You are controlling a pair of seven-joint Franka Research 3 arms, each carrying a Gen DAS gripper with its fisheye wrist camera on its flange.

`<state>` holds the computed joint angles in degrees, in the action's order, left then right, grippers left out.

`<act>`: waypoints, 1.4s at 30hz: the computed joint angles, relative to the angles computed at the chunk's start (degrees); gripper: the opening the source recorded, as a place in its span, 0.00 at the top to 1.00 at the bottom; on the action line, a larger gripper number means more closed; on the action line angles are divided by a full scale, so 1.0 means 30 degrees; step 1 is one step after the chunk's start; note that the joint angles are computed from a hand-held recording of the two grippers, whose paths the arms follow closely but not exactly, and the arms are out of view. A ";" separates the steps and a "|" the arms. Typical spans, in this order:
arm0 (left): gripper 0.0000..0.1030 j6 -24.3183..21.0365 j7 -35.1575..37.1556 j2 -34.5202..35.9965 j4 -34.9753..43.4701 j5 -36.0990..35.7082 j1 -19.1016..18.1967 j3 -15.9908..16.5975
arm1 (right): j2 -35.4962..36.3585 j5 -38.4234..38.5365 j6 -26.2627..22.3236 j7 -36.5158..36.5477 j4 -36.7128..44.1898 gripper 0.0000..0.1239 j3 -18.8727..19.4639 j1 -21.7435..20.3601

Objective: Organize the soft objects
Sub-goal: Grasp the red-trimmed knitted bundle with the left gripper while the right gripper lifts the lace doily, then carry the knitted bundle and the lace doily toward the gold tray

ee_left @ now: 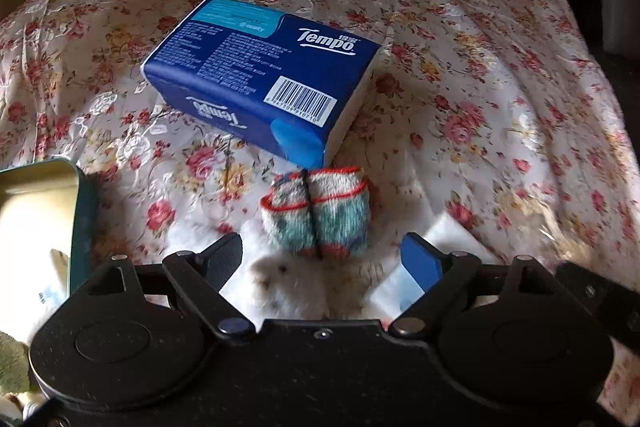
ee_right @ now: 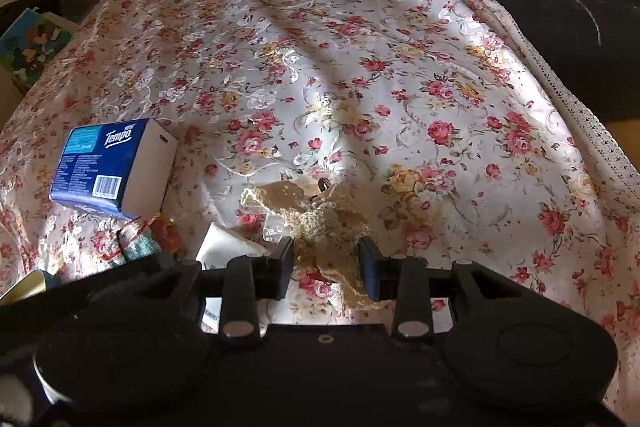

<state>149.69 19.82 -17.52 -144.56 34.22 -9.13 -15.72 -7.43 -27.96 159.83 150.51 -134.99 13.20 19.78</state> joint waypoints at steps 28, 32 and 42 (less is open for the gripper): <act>0.43 0.2649 0.0404 -0.0512 -0.0413 0.0251 0.0570 0.0358 | 0.0859 -0.1300 -0.1227 0.1236 0.0735 0.72 -0.0502 0.0703; 0.43 0.3198 0.0584 -0.1561 -0.0854 -0.0302 0.0600 0.0315 | 0.0751 -0.1961 -0.1311 0.1713 0.0720 0.72 -0.0439 0.0683; 0.42 0.3136 0.1059 -0.1858 -0.1022 -0.0241 0.0988 -0.0308 | 0.0438 -0.3453 -0.1598 0.2856 0.0647 0.72 -0.0250 0.0495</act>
